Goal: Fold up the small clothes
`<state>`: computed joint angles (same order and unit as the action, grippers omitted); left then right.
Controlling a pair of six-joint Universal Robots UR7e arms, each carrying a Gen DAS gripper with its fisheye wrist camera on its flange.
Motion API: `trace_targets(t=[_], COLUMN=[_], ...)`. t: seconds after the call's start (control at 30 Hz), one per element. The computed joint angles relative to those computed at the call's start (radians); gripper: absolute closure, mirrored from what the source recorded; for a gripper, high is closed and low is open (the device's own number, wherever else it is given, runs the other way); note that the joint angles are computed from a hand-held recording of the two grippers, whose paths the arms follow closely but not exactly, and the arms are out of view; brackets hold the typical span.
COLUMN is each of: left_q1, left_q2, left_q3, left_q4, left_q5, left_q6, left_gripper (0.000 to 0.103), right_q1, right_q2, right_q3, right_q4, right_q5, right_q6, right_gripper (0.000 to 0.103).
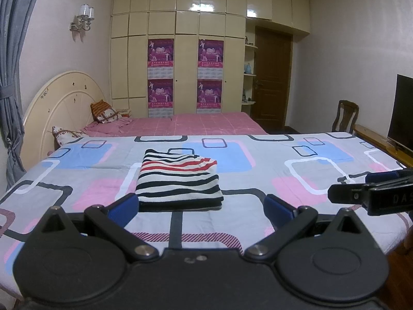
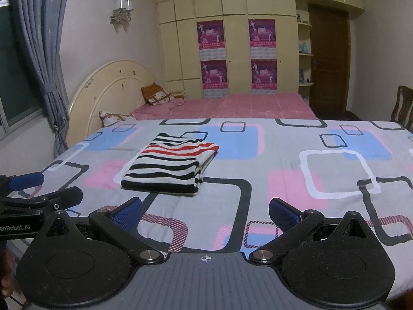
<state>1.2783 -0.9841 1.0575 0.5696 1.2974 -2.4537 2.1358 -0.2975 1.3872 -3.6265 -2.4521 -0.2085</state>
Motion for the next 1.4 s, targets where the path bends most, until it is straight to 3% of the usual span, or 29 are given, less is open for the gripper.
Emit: trace_targets(t=[1.4], left_q1=[0.007], left_q2=[0.014], left_q3=[-0.025], left_q4=[-0.009], left_q5=[0.005], left_q6=[-0.002], left_gripper=[0.001], right_q1=[-0.021], right_q2=[-0.035], right_q3=[0.051], right_q4=[-0.022], right_q5=[0.048], right_q6=[-0.027], right_gripper=[0.000])
